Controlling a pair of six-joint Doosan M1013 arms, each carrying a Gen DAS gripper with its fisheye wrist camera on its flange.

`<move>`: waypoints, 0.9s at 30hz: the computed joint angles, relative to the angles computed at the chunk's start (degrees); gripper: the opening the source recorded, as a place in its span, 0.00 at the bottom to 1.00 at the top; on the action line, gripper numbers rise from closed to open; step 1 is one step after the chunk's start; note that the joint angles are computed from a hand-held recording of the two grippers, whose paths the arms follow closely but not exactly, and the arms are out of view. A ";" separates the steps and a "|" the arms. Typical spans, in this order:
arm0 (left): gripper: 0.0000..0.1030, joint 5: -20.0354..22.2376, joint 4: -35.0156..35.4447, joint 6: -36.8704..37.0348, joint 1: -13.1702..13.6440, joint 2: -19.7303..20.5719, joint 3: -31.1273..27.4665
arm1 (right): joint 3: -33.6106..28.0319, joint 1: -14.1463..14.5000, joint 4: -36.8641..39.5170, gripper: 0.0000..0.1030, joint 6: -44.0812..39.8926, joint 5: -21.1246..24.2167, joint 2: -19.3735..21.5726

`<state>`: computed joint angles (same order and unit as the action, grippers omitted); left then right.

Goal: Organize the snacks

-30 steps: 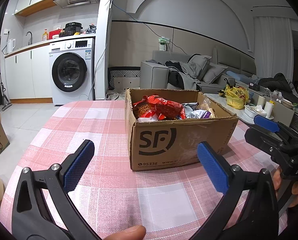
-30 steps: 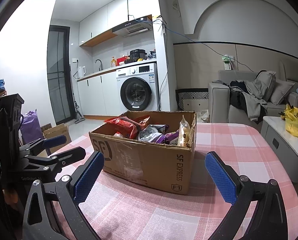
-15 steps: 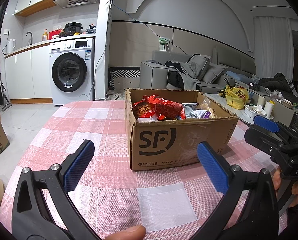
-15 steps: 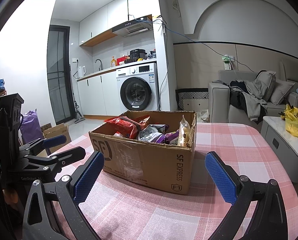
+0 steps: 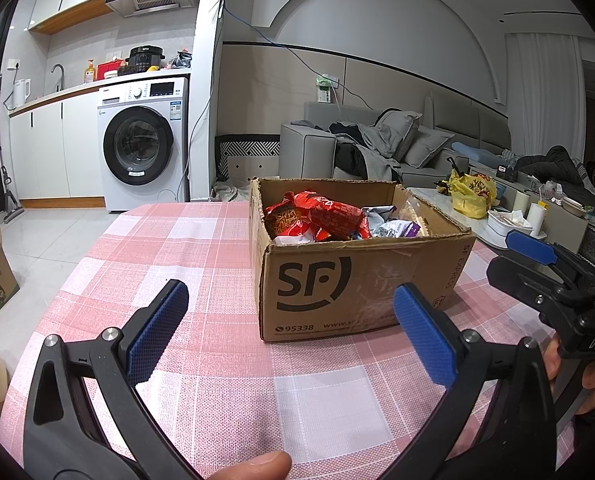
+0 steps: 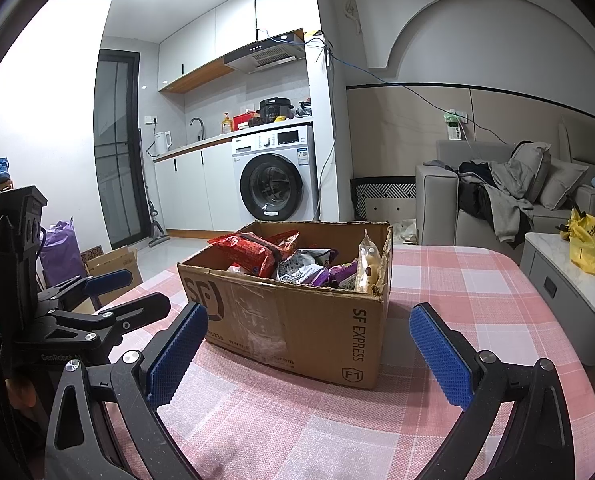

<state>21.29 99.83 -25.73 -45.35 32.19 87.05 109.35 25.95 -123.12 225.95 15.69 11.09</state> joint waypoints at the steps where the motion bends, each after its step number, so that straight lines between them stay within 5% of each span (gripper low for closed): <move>1: 1.00 0.01 0.02 -0.02 -0.02 0.13 -0.12 | 0.00 -0.01 -0.05 1.00 0.06 0.03 0.04; 27: 1.00 -0.23 1.15 -1.03 -0.08 0.01 0.01 | -0.06 -0.05 -0.40 1.00 0.21 -0.06 0.05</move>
<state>21.05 100.98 -26.75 -45.43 32.20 87.06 109.29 25.90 -123.52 226.16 15.62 11.14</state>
